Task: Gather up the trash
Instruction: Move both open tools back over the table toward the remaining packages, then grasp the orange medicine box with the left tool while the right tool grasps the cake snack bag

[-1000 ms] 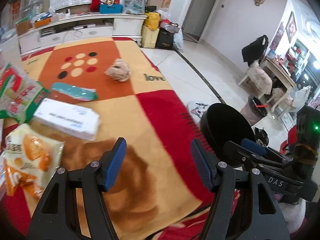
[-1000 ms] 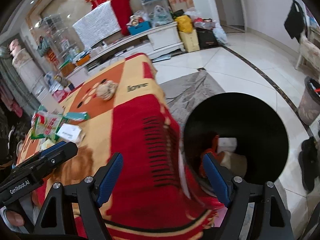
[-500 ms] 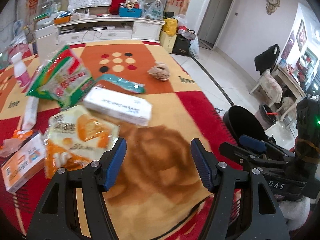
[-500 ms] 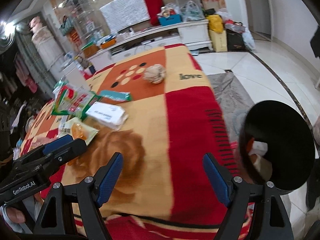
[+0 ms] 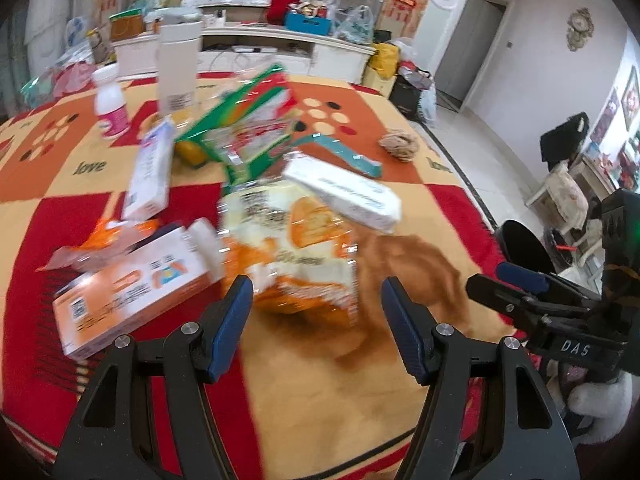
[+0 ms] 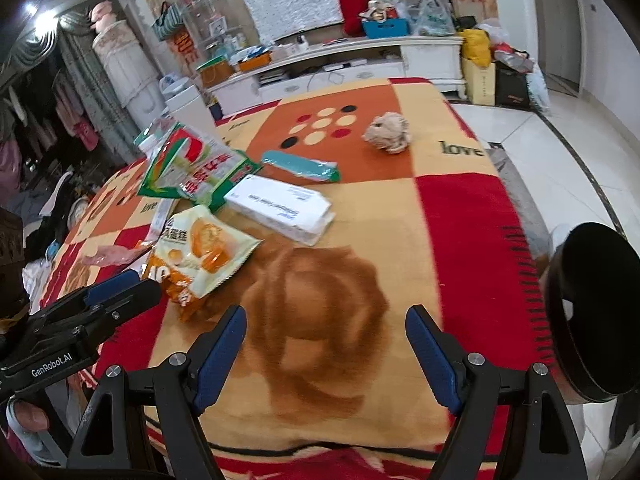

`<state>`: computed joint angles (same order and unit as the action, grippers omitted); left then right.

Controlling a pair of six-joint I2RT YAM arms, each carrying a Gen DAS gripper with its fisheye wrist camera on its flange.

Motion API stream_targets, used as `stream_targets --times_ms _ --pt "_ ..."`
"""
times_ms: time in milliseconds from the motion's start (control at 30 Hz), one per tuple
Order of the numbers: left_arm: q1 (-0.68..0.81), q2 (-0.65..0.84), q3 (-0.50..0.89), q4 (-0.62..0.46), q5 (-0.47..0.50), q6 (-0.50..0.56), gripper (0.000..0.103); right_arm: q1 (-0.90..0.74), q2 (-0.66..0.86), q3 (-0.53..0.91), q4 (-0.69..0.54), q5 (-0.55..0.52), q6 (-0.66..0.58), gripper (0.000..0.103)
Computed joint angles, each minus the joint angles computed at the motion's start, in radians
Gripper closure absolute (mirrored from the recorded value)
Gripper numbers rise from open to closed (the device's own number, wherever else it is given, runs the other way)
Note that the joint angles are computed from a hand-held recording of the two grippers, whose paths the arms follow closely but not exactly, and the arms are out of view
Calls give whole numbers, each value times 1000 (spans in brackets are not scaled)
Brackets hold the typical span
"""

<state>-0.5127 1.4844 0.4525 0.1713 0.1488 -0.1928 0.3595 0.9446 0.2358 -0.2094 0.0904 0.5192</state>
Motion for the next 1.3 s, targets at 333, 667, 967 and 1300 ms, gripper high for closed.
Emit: stream_targets --times_ms 333,667,967,1300 --pt "337 -101 -79 -88 181 184 37 106 235 70 152 -29 57 23" --pt "688 109 40 -58 223 354 37 188 467 183 250 -41 75 23" --pt "731 311 176 -182 371 417 37 215 536 245 229 -29 84 23" --pt "700 111 34 -231 420 574 37 166 527 267 194 -38 86 23"
